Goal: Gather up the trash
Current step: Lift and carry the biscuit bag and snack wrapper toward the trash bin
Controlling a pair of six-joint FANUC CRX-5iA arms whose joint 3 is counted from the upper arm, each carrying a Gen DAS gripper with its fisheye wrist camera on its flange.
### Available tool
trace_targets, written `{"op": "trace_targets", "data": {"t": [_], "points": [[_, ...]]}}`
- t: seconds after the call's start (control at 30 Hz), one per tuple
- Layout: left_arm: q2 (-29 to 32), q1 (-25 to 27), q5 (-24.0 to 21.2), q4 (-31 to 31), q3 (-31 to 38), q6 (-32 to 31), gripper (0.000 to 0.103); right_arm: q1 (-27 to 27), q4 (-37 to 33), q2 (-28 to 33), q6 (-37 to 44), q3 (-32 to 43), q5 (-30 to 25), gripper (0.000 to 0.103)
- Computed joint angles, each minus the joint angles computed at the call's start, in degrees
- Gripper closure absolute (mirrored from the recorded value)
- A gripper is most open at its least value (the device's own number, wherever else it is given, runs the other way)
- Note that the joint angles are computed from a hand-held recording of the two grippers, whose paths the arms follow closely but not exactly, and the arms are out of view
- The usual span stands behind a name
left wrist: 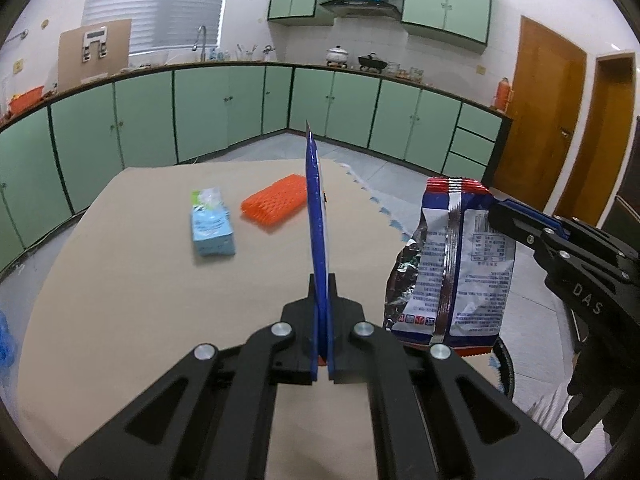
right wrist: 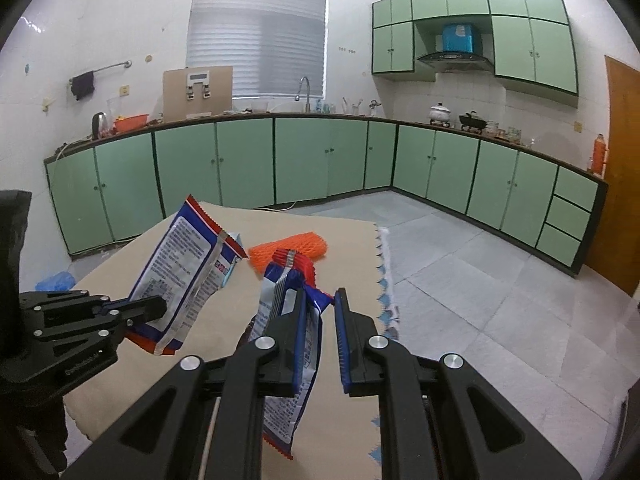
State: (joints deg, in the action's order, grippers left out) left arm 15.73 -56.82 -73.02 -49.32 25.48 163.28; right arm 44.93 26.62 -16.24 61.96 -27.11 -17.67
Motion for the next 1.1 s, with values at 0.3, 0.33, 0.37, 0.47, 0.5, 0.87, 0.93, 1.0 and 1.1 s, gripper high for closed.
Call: {"op": "trace_targets", "data": {"t": [0.3, 0.33, 0.37, 0.47, 0.5, 0.87, 0.93, 1.0, 1.1], "points": [[2.63, -0.20, 2.92, 0.81, 3.73, -3.74, 0.102, -2.75, 4.80, -3.30, -4.14, -2.72, 0.20, 0.089], [3.19, -0.14, 3.49, 1.17, 4.44, -4.40, 0.102, -3.28, 5.59, -3.72, -4.84, -3.12, 0.27, 0.089], [3.43, -0.09, 3.81, 1.38, 4.74, -4.79, 0.102, -3.65, 6.01, -4.01, -5.20, -3.41, 0.32, 0.089], [4.62, 0.11, 5.16, 2.38, 6.01, -6.27, 0.102, -5.13, 7.48, -4.86, -6.44, -4.23, 0.34, 0.089], [5.05, 0.18, 5.55, 2.76, 6.45, -6.77, 0.102, -5.73, 7.90, -5.11, -6.79, -4.46, 0.27, 0.089], [12.43, 1.71, 11.44, 9.82, 14.16, -14.56, 0.102, -11.98, 7.02, -6.66, -5.86, -5.36, -1.30, 0.089], [14.17, 2.03, 12.57, 11.51, 15.98, -16.52, 0.102, -13.11, 6.57, -6.80, -5.55, -5.51, -1.43, 0.089], [15.81, 2.31, 13.45, 13.12, 17.72, -18.23, 0.102, -14.65, 6.47, -6.74, -5.27, -5.70, -1.47, 0.089], [18.82, 2.77, 14.11, 15.51, 21.04, -21.37, 0.102, -16.55, 6.61, -6.68, -5.39, -6.27, -1.54, 0.089]]}}
